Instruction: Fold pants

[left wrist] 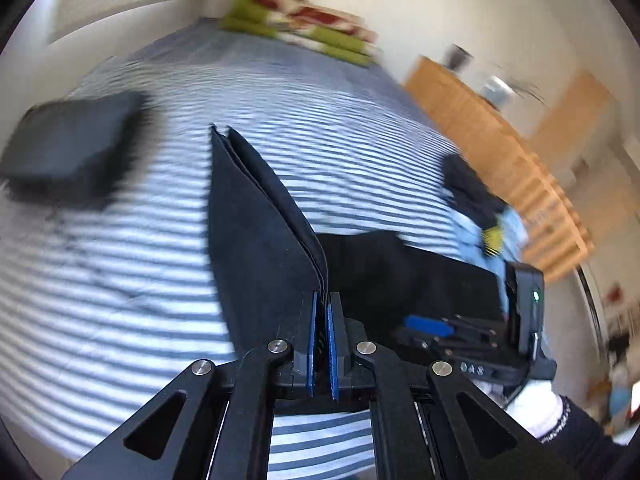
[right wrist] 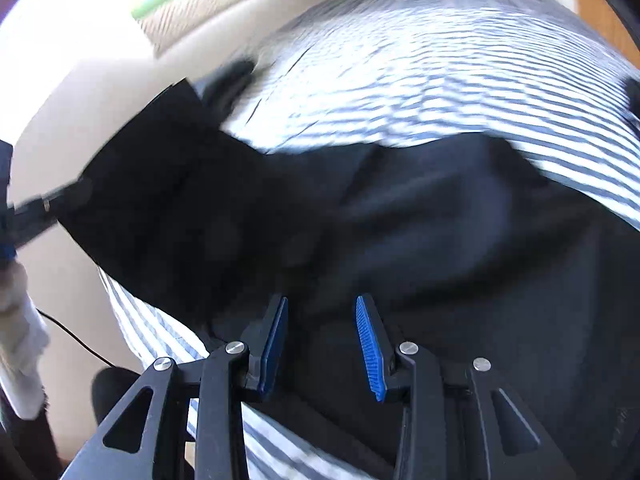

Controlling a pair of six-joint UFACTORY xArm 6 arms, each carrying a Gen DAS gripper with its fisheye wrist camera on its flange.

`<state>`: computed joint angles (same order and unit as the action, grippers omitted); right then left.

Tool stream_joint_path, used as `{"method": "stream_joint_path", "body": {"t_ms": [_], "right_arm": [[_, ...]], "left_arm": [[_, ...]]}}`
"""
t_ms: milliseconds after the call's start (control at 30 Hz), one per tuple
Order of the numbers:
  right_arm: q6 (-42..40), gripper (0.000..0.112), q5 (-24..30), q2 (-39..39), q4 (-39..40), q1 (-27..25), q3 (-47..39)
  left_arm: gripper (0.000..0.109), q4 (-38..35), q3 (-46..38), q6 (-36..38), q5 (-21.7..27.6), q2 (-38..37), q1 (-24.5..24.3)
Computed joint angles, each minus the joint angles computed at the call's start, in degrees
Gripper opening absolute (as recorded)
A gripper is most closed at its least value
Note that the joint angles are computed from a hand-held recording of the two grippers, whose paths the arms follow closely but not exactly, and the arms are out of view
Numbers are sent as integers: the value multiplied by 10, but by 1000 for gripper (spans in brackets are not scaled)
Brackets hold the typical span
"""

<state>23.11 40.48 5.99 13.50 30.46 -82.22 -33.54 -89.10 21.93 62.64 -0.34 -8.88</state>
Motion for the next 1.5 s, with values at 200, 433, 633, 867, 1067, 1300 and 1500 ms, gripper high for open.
{"method": "stream_joint_path", "body": {"t_ms": [200,433,633,867,1067,1300,1500], "right_arm": [[20,32,-57,-167,50,-78,183],[9,33,-48,-239,74,-139,268],[-57,39,-53,-238,158,-162,280],[-132,46,-7,-177,233,-164,220],[-126,46,21,-153,234,-148,207],[-94,44,3,-118,241,-109,185],[-47,7,-16,-126,159,-74,162]], "left_arm": [[4,-4,-32,-13,-12,45,-141],[4,3,-36,-54,-35,127,-247],[25,-19,-19,1,26,120,-257],[33,44,133,35,-39,-31,-242],[33,63,170,9,-49,-37,-194],[35,53,178,26,-66,-4,-186],[35,25,180,46,-38,-16,-165]]}}
